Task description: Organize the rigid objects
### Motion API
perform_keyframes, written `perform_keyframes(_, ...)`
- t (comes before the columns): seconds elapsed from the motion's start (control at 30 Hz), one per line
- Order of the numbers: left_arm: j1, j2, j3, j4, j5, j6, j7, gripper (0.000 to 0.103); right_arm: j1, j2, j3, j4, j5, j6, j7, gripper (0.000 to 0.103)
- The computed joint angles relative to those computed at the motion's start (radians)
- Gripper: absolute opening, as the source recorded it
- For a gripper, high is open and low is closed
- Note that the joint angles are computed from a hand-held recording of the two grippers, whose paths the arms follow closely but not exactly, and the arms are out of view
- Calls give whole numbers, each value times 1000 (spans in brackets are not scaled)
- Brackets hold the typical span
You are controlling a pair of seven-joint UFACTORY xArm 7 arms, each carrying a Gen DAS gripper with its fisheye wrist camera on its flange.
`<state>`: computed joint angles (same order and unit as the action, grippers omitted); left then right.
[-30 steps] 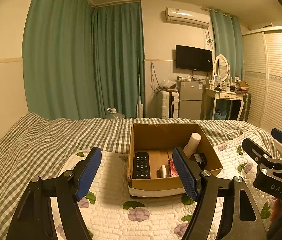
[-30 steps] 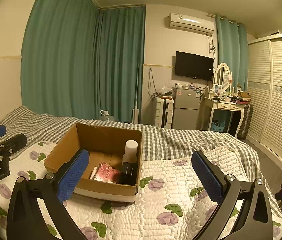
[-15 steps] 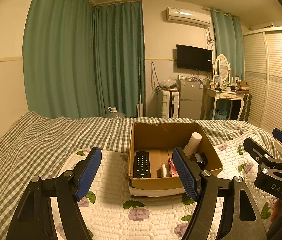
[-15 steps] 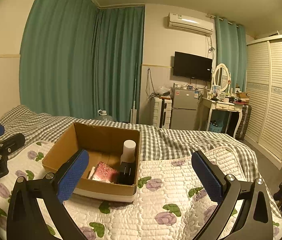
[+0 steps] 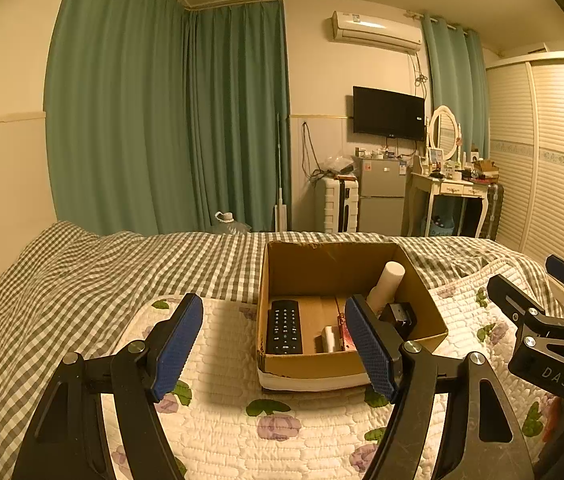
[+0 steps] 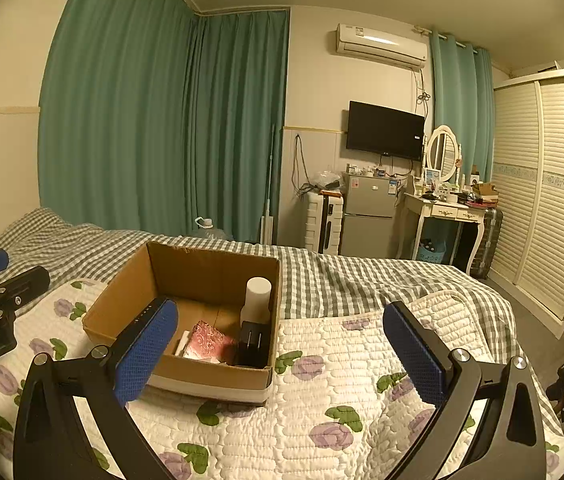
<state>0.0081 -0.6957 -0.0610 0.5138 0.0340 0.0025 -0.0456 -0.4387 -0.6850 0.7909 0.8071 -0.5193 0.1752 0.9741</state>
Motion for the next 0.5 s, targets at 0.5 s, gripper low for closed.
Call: perform_keyframes(0.5, 1, 6, 0, 0, 2, 0, -1, 76, 4, 2, -2, 0, -4, 7, 2, 103)
